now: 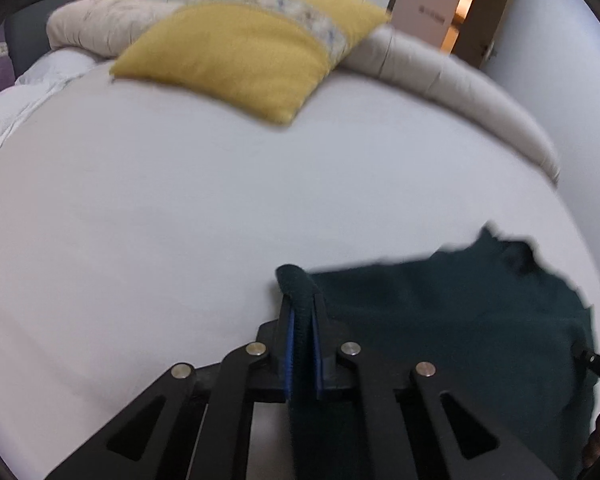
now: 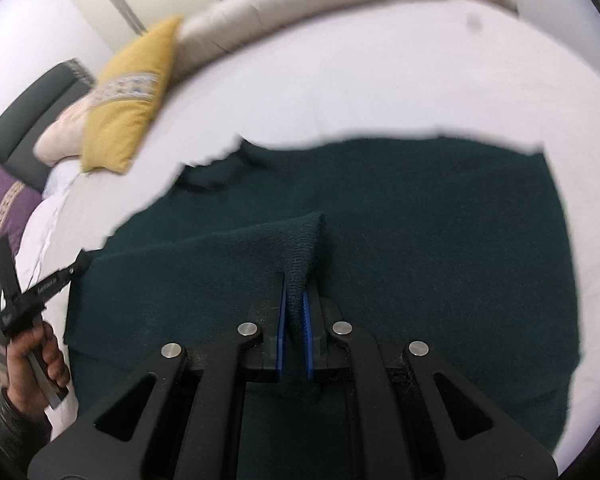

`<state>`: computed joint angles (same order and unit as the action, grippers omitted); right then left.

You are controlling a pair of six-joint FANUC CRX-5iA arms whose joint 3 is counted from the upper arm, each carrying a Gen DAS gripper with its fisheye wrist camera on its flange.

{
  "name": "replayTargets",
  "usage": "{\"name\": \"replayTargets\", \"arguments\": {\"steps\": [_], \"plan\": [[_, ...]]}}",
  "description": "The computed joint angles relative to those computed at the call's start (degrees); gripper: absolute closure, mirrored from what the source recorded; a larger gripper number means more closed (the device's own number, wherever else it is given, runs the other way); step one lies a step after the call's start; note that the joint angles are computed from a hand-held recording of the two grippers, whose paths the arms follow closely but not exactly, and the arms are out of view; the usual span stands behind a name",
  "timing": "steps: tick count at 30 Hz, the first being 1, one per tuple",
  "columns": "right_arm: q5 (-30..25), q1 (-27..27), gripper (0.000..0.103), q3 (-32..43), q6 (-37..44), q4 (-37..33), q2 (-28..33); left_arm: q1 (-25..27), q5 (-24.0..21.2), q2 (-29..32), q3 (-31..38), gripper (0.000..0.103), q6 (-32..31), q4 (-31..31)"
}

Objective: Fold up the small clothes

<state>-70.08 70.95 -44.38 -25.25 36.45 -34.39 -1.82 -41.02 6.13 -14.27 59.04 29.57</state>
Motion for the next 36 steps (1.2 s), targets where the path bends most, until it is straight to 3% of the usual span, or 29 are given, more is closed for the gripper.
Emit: {"name": "replayTargets", "arguments": {"steps": [4, 8, 10, 12, 13, 14, 16, 17, 20, 21, 27, 32, 36], "plan": [[1.02, 1.57, 0.097, -3.49, -4.08, 2.9, -2.23, 0.69, 2.18, -1.86, -3.53, 0.094, -4.77, 4.25], [-2.46, 3.08, 0.086, -0.65, -1.74, 1.59, -1.08, 2.3, 2.1, -5.65, -6.5, 0.089, -6.03, 8.41], [-4.23, 4.68, 0.076, 0.28, -1.58, 1.75, -0.94, 3.06, 1.4, -8.24, -8.39, 0.075, -8.27, 9.69], [-5.86, 7.79, 0.06, 0.03, -4.04, 2.92, -1.9, 3.67, 0.57, -10.87, -9.56, 0.046, -7.16, 7.21], [-6.04, 8.74, 0.053, 0.06, -4.83, 2.98, -1.82, 3.69, 0.38, -11.42, -9.9, 0.042, -6.85, 6.47], [-5.77, 9.02, 0.053, 0.11, -4.88, 2.88, -1.52, 3.44, -0.4, -11.55, -9.71, 0.039, -6.25, 4.49], [-5.91, 8.23, 0.057, 1.76, -1.59, 0.52, 1.25, 2.29, -2.17, -10.24, -8.26, 0.05, -4.6, -0.77], [-7.05, 8.04, 0.066, 2.88, -0.23, -0.51, 2.95, 2.28, -3.57, -9.0, -8.04, 0.075, -5.39, -0.29], [-9.74, 9.12, 0.092, 4.03, -0.6, -1.79, 3.22, 2.34, -2.5, -9.23, -9.15, 0.089, -7.05, 0.61], [-10.03, 9.74, 0.093, 3.64, -1.65, -1.9, 2.12, 2.28, -2.34, -9.41, -9.2, 0.092, -7.69, 0.4], [-11.24, 12.28, 0.095, 3.94, -4.69, -1.07, 2.04, 2.81, -1.96, -9.21, -8.93, 0.095, -9.62, -0.28], [-5.95, 11.37, 0.096, -1.96, -9.53, 1.21, -1.52, 2.46, 1.1, -9.62, -10.95, 0.095, -11.43, 0.65], [-8.15, 13.06, 0.089, -0.73, -8.0, 0.67, -1.46, 3.44, 0.55, -10.16, -11.83, 0.085, -12.89, 3.47]]}}
